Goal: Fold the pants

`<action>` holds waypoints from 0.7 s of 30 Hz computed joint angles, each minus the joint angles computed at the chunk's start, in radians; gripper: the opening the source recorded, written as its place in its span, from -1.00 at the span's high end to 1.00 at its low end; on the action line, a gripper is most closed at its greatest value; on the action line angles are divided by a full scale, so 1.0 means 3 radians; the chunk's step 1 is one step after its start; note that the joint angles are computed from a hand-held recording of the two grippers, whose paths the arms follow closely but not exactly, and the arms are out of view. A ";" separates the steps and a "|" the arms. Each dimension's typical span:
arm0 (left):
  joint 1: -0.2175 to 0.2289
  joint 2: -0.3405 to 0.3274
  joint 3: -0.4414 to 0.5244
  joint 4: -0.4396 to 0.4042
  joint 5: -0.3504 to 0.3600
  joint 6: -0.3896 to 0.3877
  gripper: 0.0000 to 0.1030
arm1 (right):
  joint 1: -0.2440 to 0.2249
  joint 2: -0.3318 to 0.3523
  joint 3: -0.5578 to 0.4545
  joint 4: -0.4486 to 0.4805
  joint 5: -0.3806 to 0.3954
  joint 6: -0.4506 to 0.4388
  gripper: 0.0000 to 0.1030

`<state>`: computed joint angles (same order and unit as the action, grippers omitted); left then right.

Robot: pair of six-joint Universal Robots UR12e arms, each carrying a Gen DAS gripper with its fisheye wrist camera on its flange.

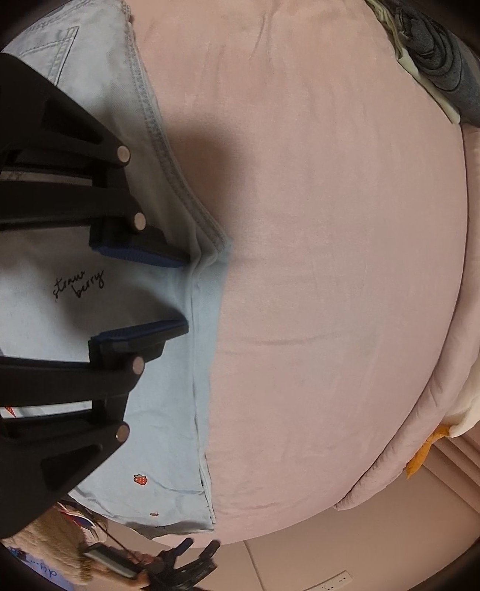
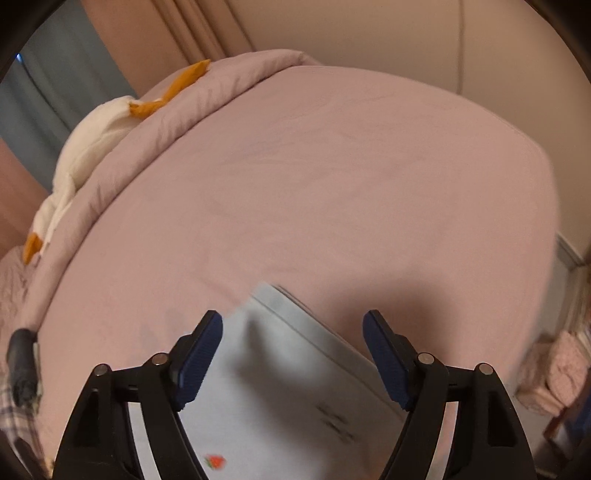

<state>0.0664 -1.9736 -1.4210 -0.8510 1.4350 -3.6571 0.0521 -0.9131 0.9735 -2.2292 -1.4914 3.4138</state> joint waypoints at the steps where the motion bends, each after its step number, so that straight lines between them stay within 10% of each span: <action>1: 0.0002 0.0011 -0.0016 0.0005 -0.0006 -0.0010 0.43 | 0.0016 0.0047 -0.0070 0.0050 -0.0032 -0.0037 -0.45; 5: -0.0005 0.0021 -0.0027 -0.0003 0.0018 0.0028 0.45 | 0.0047 0.0211 -0.0306 0.0343 -0.0076 -0.0128 0.48; 9: 0.0000 0.0006 -0.0002 -0.0024 0.0002 0.0019 0.48 | 0.0045 0.0131 -0.0139 0.0000 -0.0116 -0.0027 0.93; 18: -0.0031 -0.0015 0.0039 -0.0056 0.0106 0.0073 0.47 | 0.0058 0.0211 -0.0203 -0.0020 -0.0214 -0.0132 0.91; 21: -0.0036 0.0018 0.0037 -0.0115 0.0093 0.0080 0.47 | 0.0050 0.0204 -0.0257 0.0079 -0.0204 -0.0203 0.43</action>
<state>0.0555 -1.9683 -1.4100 -0.8854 1.4629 -3.6331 0.0671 -0.8520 0.8964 -2.2055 -1.5527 3.3529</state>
